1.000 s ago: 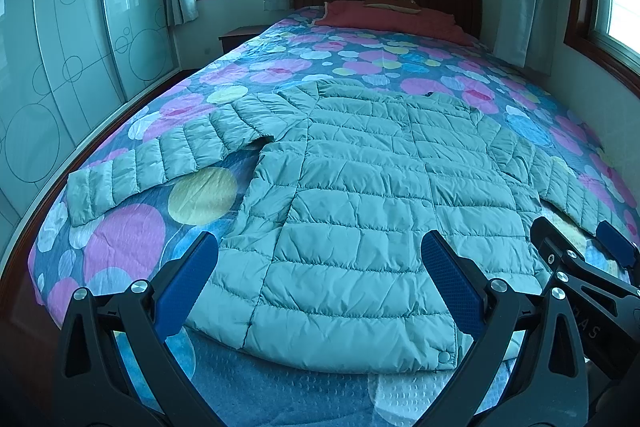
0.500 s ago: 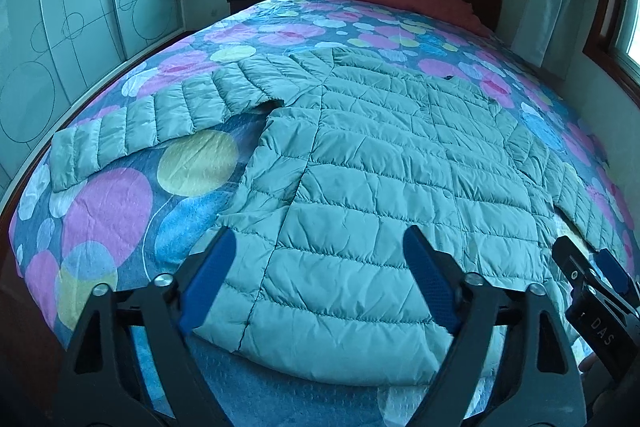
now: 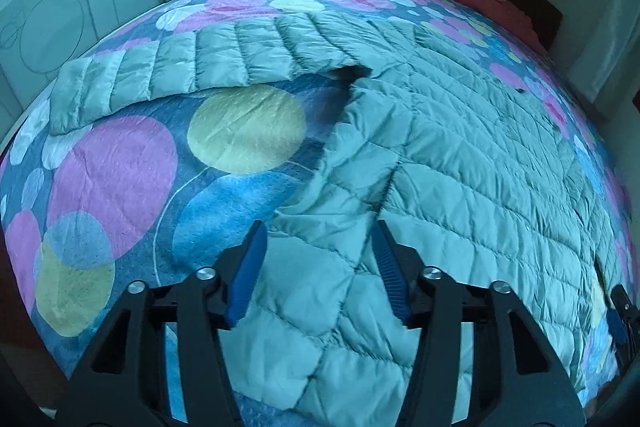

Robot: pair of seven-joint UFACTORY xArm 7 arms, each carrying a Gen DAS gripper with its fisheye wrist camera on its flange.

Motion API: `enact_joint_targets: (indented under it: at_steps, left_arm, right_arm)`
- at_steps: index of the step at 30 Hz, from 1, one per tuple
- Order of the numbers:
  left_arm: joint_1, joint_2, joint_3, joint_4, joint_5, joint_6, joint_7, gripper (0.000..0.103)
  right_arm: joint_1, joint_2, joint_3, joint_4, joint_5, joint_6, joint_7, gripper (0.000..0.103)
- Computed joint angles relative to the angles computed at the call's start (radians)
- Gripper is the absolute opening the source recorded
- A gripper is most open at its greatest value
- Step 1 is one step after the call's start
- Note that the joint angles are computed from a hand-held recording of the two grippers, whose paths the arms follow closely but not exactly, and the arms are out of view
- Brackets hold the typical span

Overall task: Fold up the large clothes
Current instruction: 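Move the right gripper to a jacket sleeve cuff and grasp it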

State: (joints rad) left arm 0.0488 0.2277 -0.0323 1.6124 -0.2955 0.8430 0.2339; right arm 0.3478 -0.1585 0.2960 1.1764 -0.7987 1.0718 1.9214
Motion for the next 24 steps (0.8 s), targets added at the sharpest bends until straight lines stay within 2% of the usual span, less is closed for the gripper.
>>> enact_joint_targets:
  at_steps: [3, 6, 9, 14, 18, 20, 22, 24]
  left_arm:
    - [0.021, 0.051, 0.014, 0.056, -0.022, 0.022, -0.066, 0.075]
    - [0.043, 0.101, 0.024, 0.11, -0.028, 0.053, -0.151, 0.076]
    - [0.05, 0.113, 0.044, 0.099, 0.008, 0.011, -0.254, 0.076]
    - [0.039, 0.131, 0.07, 0.091, 0.135, -0.056, -0.389, 0.076]
    - [0.02, 0.141, 0.084, 0.086, 0.234, -0.1, -0.458, 0.076]
    - [-0.008, 0.147, 0.106, 0.085, 0.322, -0.115, -0.512, 0.076]
    - [-0.049, 0.155, 0.147, 0.089, 0.454, -0.105, -0.597, 0.077]
    - [-0.045, 0.17, 0.144, 0.105, 0.488, -0.089, -0.623, 0.079]
  right_arm:
    - [-0.036, -0.128, -0.019, -0.149, -0.002, -0.061, 0.1, 0.074]
    - [-0.092, -0.276, -0.018, -0.308, 0.015, -0.106, 0.219, 0.074]
    - [-0.144, -0.422, -0.007, -0.451, 0.041, -0.112, 0.316, 0.074]
    - [-0.231, -0.629, 0.002, -0.646, 0.083, -0.154, 0.432, 0.074]
    - [-0.328, -0.757, 0.024, -0.773, 0.077, -0.243, 0.533, 0.074]
    - [-0.394, -0.801, 0.054, -0.809, 0.059, -0.283, 0.576, 0.074]
    - [-0.448, -0.833, 0.081, -0.825, 0.064, -0.292, 0.592, 0.074]
    - [-0.504, -0.86, 0.112, -0.838, 0.071, -0.301, 0.613, 0.074]
